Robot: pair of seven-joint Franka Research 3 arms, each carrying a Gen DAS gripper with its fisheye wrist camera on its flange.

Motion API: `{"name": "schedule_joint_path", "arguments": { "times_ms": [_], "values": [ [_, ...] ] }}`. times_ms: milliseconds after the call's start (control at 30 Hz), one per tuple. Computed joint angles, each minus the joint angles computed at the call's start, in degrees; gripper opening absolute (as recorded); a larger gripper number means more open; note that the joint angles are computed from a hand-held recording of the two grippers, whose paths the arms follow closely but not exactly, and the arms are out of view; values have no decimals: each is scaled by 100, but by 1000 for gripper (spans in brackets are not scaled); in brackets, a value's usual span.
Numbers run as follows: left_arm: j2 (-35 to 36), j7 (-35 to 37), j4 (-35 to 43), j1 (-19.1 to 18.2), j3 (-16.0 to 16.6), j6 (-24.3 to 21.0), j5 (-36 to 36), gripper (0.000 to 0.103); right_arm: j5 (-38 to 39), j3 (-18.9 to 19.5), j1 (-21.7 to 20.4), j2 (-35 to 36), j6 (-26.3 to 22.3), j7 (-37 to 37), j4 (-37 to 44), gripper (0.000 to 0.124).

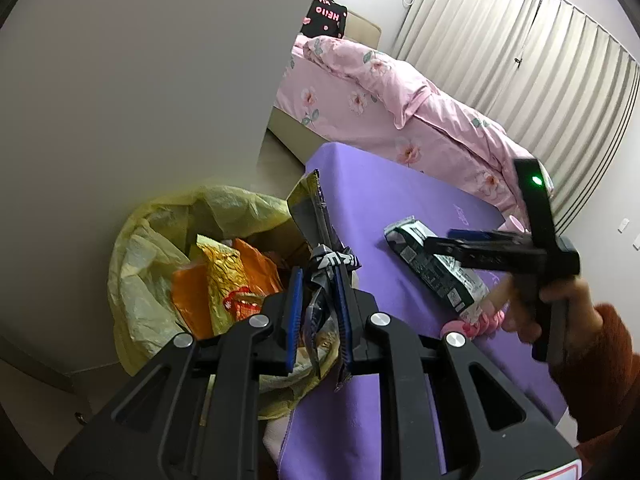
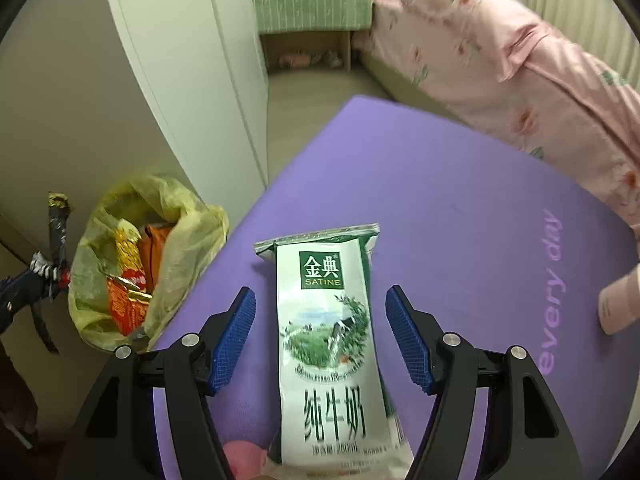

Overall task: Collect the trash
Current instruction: 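Grasp the white milk packet with the right tool while the left tool carries the wrapper, then open the left tool over the bag while the right tool lifts the milk packet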

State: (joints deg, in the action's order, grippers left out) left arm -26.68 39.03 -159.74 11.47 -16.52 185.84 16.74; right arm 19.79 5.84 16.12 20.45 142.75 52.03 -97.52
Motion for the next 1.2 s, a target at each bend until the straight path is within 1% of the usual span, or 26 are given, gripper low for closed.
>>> {"name": "schedule_joint_path", "arguments": {
  "times_ms": [33,100,133,167,200,267,333,500,600,700,900,1000,1100,1133,1167,1200],
  "values": [
    [23,9,11,-40,25,-14,4,14,-224,-74,92,91,-95,137,126,64],
    [95,17,20,-132,96,0,-2,14,-543,-168,197,150,-122,282,178,63],
    [120,17,23,-152,115,6,-9,14,-765,-234,274,163,-68,387,175,58],
    [131,20,19,-185,148,13,-17,14,-787,-207,252,177,-98,350,196,49],
    [143,34,5,-214,192,37,-19,14,-742,-153,193,179,-231,240,242,49],
    [129,41,-8,-239,221,46,-41,14,-578,-75,93,97,-249,61,169,49],
    [85,69,-29,-229,238,54,-45,14,-294,10,-35,-59,-209,-179,31,49],
    [-92,9,-57,-47,34,-5,-61,14,582,134,-284,-654,133,-898,-572,49],
    [-167,-54,-55,41,-75,-40,-46,14,1203,150,-382,-993,213,-1366,-860,48],
    [-221,-92,-26,72,-125,-102,1,14,1702,106,-400,-1245,184,-1793,-1029,48],
    [-341,-173,41,181,-240,-234,156,14,2512,18,-289,-1666,421,-2499,-1315,48],
    [-409,-259,80,470,-465,-247,291,14,2809,-37,-221,-1835,457,-2764,-1391,48],
    [-459,-460,65,1246,-1025,-14,427,14,3122,-85,-154,-1979,514,-3038,-1470,48],
    [-433,-498,83,1462,-1162,-13,435,14,3229,-109,-139,-2008,505,-3135,-1481,48],
    [-388,-531,108,1608,-1253,-59,442,14,3364,-126,-123,-2064,507,-3238,-1515,48],
    [-328,-550,131,1672,-1267,-106,459,14,3477,-144,-104,-2116,519,-3328,-1549,48]
  ]
}}
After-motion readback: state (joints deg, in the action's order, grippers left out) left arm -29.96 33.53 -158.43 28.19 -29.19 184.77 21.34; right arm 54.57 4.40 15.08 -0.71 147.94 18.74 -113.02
